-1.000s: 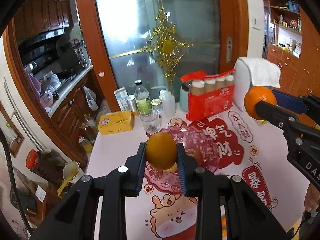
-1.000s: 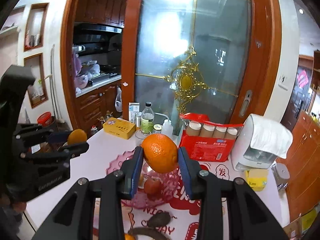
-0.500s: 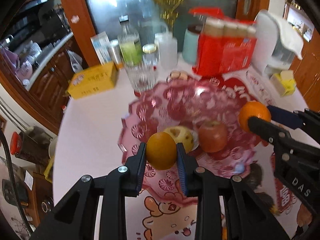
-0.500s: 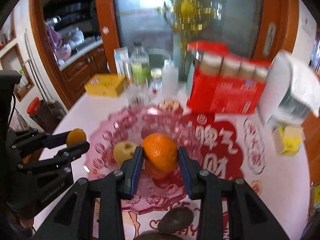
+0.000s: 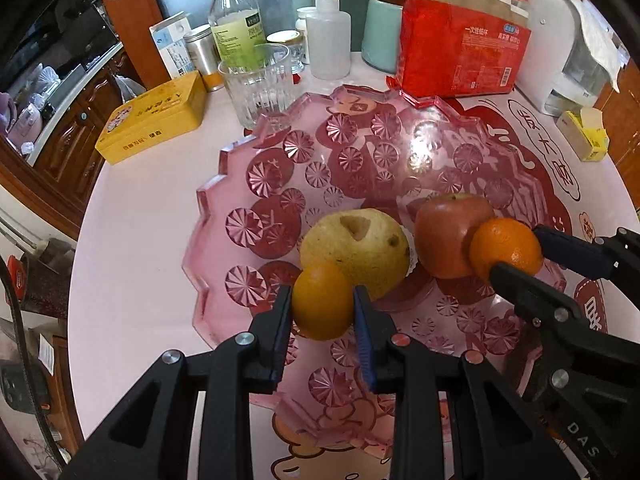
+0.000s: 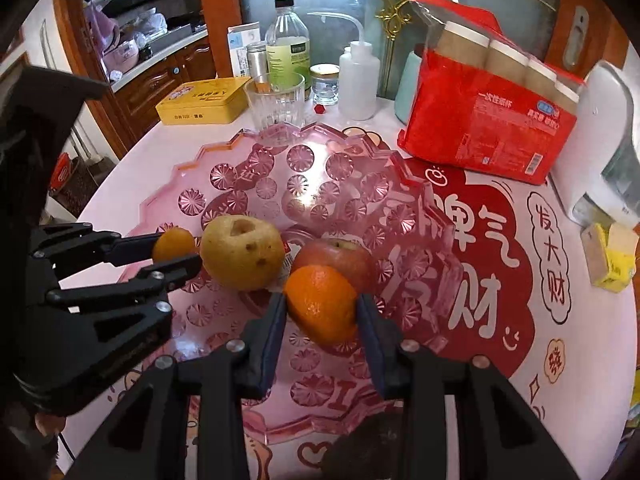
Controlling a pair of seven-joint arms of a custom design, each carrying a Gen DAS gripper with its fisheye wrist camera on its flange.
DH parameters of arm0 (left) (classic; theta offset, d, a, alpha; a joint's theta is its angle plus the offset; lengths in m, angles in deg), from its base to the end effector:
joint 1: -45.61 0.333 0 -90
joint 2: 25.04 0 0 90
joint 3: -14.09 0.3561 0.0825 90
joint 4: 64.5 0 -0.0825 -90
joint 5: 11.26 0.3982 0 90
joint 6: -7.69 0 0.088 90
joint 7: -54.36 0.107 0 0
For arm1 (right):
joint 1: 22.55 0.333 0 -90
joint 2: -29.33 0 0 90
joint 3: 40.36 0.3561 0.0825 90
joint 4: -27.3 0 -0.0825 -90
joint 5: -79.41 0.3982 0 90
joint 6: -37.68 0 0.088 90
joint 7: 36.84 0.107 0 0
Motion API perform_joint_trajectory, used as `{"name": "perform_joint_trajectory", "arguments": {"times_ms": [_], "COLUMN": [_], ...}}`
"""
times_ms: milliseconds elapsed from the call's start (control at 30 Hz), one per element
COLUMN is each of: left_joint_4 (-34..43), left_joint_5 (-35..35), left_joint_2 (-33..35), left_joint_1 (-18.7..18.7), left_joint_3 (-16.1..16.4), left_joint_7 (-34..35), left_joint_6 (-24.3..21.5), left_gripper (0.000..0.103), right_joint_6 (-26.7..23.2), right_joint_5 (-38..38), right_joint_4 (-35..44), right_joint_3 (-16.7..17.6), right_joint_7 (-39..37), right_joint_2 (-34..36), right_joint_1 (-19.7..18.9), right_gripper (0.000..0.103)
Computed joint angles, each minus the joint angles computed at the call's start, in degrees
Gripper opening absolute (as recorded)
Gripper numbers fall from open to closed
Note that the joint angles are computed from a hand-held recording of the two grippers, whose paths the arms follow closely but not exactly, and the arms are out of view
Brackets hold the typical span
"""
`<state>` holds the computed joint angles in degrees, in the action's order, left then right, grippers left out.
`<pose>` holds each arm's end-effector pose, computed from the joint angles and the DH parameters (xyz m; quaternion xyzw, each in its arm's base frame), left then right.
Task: Organize fruits
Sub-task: 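Carry both mandarins to the pink bowl and release them beside the apple, then withdraw both open tools from the bowl back toward the fruit cluster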
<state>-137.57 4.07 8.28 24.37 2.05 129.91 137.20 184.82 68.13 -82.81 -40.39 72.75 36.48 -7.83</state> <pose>0.6893 -0.3897 0.4953 -0.5405 0.8132 -0.1681 0.1355 0.6255 0.1672 0.5178 -0.6988 0.6637 -0.1843 0.1928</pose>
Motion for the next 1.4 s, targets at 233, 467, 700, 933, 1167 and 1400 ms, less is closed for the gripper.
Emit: {"name": "perform_joint_trajectory", "arguments": {"times_ms": [233, 467, 700, 933, 1167, 1400], "left_joint_4": [-2.5, -5.9, -8.5, -10.9, -14.5, -18.6], "left_joint_5": [2.9, 3.9, 2.2, 1.2, 0.4, 1.1], "left_joint_2": [-1.6, -4.4, -6.8, -9.0, -12.3, -16.9], "left_joint_1": [-0.9, -0.2, 1.5, 2.1, 2.7, 2.9], "left_joint_3": [1.2, 1.2, 0.2, -0.3, -0.7, -1.0], "left_joint_7": [-2.3, -5.0, -5.9, -6.7, -7.8, -9.5], "left_joint_6": [2.5, 5.0, 6.4, 6.4, 7.6, 8.8], "left_gripper": [0.06, 0.084, 0.09, 0.09, 0.09, 0.091], "right_joint_6": [3.0, 5.1, 6.3, 6.0, 5.3, 4.6], "right_joint_5": [3.9, 3.3, 0.3, -1.8, -1.6, -2.0], "right_joint_4": [-1.6, -3.1, -3.9, -4.5, -5.8, -7.7], "right_joint_3": [0.4, 0.5, 0.9, 1.6, 2.4, 3.6], "right_joint_7": [-2.8, -2.1, 0.7, 2.9, 4.1, 5.9], "right_joint_2": [-0.9, -2.8, -4.6, -5.9, -8.1, -11.3], "right_joint_1": [-0.4, -0.5, -0.8, -1.2, -1.6, -2.4], "right_gripper": [0.039, 0.044, 0.057, 0.063, 0.064, 0.067]}}
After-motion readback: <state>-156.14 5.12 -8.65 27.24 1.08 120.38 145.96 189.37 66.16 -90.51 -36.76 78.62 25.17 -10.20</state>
